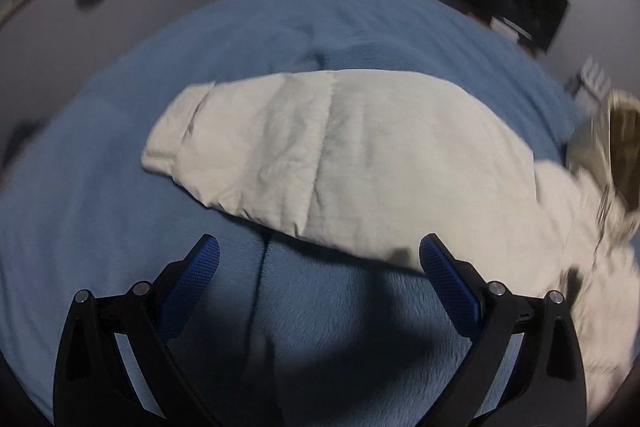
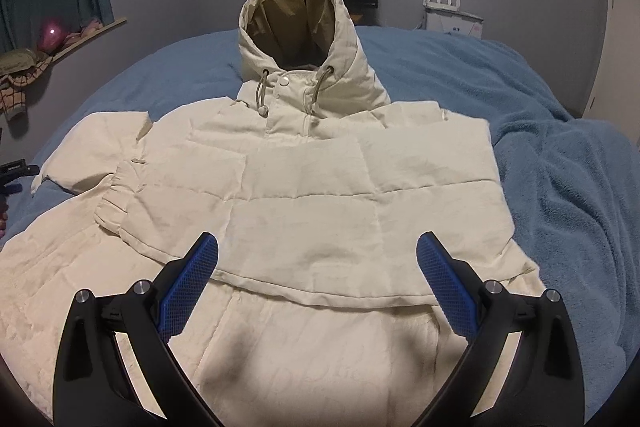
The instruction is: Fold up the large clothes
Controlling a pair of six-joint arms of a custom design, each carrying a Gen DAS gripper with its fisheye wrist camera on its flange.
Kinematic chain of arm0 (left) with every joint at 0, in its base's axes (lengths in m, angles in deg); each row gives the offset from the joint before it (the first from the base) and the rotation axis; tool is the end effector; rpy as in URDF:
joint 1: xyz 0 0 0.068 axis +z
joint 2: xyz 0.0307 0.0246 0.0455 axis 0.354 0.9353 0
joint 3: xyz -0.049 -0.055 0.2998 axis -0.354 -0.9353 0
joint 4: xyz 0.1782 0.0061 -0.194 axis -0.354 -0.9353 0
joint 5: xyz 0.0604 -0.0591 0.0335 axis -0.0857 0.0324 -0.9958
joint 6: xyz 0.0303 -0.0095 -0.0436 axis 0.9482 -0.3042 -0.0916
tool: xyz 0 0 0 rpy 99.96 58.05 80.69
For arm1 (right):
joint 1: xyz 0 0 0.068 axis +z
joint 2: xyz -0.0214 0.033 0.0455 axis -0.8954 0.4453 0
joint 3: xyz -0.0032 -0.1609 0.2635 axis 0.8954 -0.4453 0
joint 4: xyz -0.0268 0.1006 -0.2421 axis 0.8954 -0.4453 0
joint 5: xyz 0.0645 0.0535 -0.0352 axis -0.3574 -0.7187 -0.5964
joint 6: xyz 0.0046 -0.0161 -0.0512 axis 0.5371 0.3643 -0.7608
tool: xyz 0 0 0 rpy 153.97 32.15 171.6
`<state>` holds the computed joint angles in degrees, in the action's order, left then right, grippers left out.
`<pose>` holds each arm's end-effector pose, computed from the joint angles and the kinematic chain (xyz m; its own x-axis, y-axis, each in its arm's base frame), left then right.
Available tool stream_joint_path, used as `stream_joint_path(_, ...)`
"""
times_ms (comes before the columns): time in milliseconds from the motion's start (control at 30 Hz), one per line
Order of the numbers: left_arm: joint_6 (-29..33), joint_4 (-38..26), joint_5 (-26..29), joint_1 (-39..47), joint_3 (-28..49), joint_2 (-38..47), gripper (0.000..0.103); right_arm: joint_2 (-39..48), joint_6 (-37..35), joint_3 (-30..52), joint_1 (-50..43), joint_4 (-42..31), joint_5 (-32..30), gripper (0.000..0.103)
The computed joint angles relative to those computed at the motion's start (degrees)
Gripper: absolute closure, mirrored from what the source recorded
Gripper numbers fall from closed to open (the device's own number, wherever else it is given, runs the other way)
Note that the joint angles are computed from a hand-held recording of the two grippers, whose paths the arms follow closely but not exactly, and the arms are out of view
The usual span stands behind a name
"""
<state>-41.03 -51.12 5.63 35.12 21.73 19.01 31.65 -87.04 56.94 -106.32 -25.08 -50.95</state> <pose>0.3212 0.0807 0.1313 -0.7316 -0.3621 -0.5776 -0.3500 0.9266 -0.1376 0.2118 -0.1699 0.1454 -0.6778 0.0708 -0.7319 0.0118 0.9963 0.0855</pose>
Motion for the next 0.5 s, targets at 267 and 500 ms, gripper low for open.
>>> stream_joint_path(267,-8.2,2.7,10.2,4.6,4.1,7.4,0.015,1.1,0.5,0.2,1.2,0.3,2.0,0.013)
stream_joint_path(500,-11.5,7.1,12.6,8.2,5.2,11.1,0.044,2.4,1.1,1.0,1.0,0.3,2.0,0.013)
